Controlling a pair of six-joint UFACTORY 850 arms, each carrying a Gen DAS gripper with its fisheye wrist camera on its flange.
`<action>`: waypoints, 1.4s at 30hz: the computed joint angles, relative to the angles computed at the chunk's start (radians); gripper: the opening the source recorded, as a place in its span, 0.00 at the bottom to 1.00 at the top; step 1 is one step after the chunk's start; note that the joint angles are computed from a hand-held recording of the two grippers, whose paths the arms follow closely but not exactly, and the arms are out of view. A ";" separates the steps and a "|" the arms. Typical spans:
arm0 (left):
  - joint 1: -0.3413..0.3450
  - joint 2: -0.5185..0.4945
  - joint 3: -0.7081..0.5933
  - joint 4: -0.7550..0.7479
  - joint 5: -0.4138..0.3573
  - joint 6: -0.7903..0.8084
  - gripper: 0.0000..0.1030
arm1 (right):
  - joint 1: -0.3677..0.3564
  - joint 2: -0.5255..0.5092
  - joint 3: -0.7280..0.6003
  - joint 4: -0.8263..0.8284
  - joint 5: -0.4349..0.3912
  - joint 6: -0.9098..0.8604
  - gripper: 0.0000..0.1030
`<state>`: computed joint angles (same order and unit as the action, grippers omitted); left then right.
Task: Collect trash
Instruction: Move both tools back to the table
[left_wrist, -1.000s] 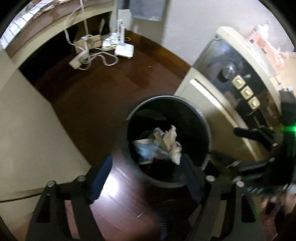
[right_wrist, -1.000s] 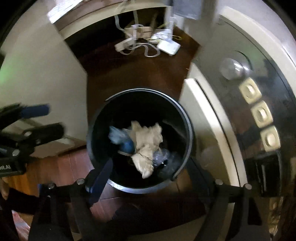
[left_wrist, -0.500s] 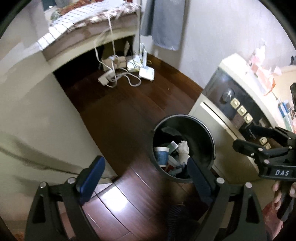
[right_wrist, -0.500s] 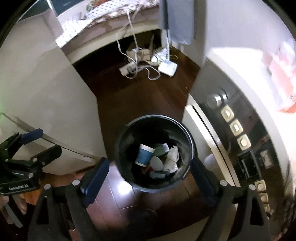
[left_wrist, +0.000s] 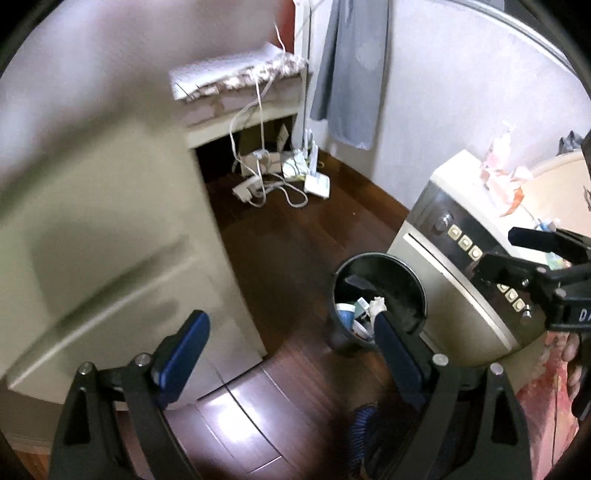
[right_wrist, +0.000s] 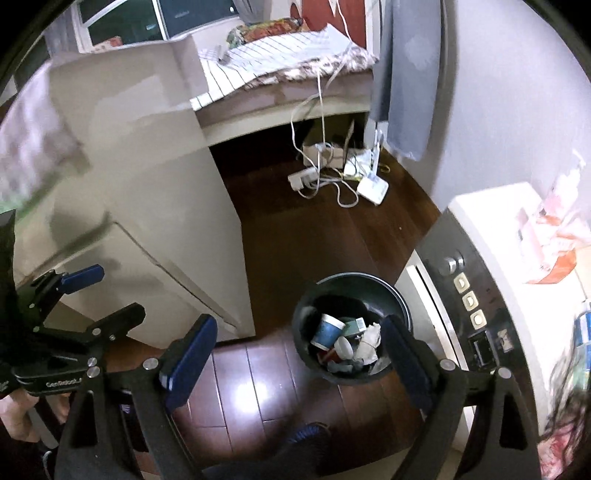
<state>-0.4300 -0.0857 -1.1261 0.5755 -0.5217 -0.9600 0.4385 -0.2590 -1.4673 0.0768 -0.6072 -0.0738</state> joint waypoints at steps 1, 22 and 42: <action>-0.001 0.016 0.007 0.002 -0.004 -0.003 0.89 | 0.011 0.011 -0.002 -0.011 0.000 0.011 0.89; 0.050 0.409 0.166 0.220 -0.123 -0.233 0.89 | 0.244 0.079 -0.165 -0.022 0.020 0.005 0.89; 0.420 0.540 0.146 0.320 -0.206 -0.199 0.89 | 0.397 -0.287 -0.790 -0.036 -0.137 0.036 0.89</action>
